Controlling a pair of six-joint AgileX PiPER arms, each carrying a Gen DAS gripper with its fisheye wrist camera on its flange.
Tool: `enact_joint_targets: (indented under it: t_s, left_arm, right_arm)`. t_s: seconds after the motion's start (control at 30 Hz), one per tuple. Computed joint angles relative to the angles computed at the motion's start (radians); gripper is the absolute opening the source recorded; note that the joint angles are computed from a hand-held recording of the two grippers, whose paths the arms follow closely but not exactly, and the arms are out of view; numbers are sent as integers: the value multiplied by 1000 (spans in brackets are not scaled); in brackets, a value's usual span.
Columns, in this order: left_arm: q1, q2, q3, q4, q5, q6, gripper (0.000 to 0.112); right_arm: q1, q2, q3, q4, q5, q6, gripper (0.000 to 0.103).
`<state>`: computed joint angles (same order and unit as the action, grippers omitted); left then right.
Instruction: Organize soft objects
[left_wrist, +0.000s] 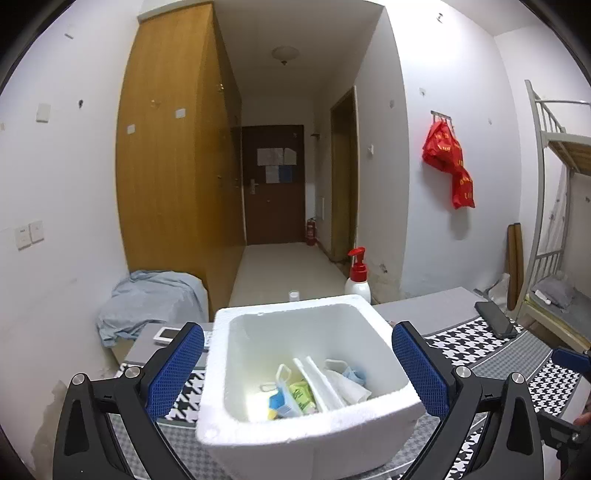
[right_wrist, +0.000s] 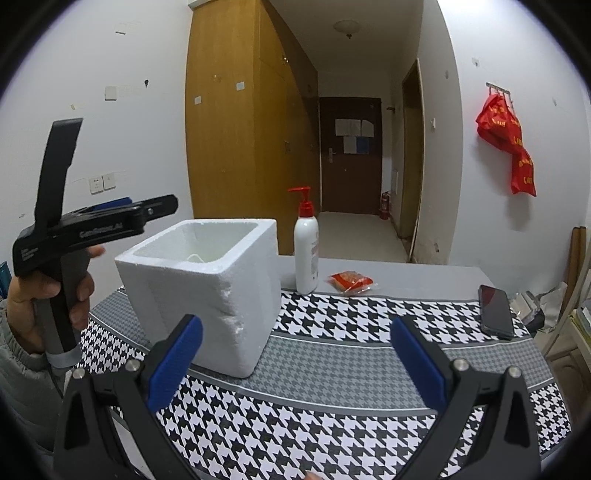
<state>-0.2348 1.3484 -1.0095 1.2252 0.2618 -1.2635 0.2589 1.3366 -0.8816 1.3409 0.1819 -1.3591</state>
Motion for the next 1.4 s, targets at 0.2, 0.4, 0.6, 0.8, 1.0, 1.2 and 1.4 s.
enact_joint_targets:
  t_s: [0.2, 0.4, 0.6, 0.8, 1.0, 1.2, 1.4]
  left_arm:
    - [-37, -82, 58, 17, 37, -30, 102]
    - [-85, -173, 117, 3, 95, -20, 102]
    - [-137, -240, 160, 1, 150, -20, 102]
    - [-225, -293, 186, -6, 219, -7, 102]
    - [-349, -373, 231, 34, 331, -62, 102]
    - [-530, -435, 267, 76, 497, -121, 102]
    - [-687, -468, 301, 116, 639, -201, 102]
  right_arm:
    - [12, -34, 14, 9, -5, -1, 103]
    - [36, -86, 32, -44, -23, 57, 103]
    - [33, -144, 60, -102, -19, 136, 103]
    - [41, -201, 80, -220, -17, 260, 103]
    - [47, -262, 103, -323, -17, 365, 103]
    - [65, -336, 139, -471, -18, 513, 103]
    - [78, -407, 177, -590, -20, 641, 103]
